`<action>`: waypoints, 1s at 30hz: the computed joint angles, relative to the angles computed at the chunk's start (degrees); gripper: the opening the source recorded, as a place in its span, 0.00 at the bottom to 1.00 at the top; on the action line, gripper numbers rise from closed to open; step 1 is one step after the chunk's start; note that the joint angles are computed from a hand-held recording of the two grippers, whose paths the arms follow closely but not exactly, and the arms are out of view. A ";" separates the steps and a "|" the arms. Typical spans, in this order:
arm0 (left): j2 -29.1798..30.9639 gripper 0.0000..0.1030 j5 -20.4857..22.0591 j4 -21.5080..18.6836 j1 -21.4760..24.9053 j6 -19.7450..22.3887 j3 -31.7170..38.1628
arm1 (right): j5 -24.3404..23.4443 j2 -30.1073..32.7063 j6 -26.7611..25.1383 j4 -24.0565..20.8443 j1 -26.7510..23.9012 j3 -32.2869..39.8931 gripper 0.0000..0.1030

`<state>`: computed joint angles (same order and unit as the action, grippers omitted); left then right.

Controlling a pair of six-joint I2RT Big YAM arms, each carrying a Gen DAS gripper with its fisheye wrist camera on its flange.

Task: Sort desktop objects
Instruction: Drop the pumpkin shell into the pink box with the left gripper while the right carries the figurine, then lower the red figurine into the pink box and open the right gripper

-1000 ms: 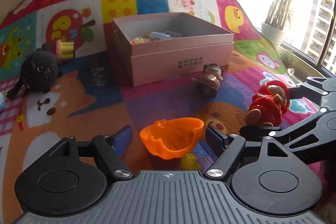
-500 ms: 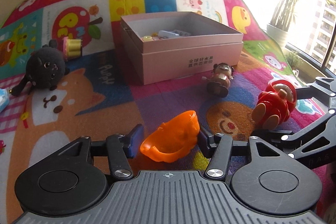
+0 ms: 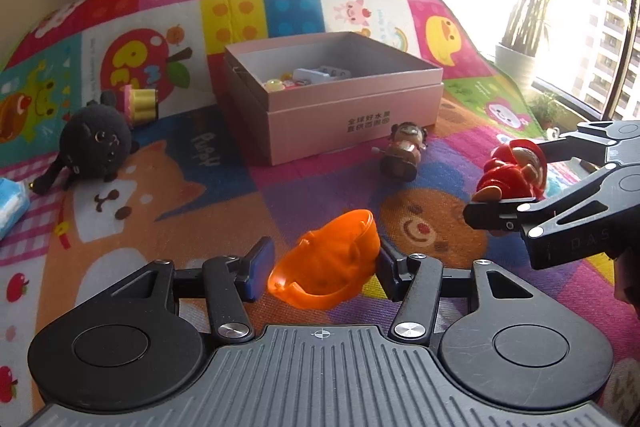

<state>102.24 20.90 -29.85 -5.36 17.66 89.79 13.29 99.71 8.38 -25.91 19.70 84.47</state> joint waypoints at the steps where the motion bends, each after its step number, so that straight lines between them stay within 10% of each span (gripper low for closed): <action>1: -0.67 0.57 0.92 0.15 0.10 0.47 -0.20 | -0.26 -0.66 -0.03 0.27 -0.07 -0.23 0.92; 9: -2.02 0.57 0.86 6.60 -1.11 4.24 4.20 | 0.83 -7.88 -6.42 8.78 -0.80 -0.37 0.92; 16: 11.14 0.57 -3.69 4.76 -3.82 3.36 22.44 | 0.95 -7.58 -11.77 12.66 -1.29 3.24 0.92; 23: 25.84 0.67 -2.86 -8.15 -4.16 0.79 41.43 | 0.10 -1.20 -11.58 5.50 -2.94 10.55 0.92; 27: 21.87 0.98 1.67 -1.96 -2.35 -4.55 34.60 | -1.62 5.68 -8.61 -2.24 -4.62 19.98 0.92; 30: 17.51 0.98 2.81 3.83 -0.52 -7.44 27.65 | -2.96 13.15 -6.84 -8.86 -5.49 30.92 0.92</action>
<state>119.75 23.70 -26.02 -5.88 10.22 117.44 10.33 112.87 1.54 -34.78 14.21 115.39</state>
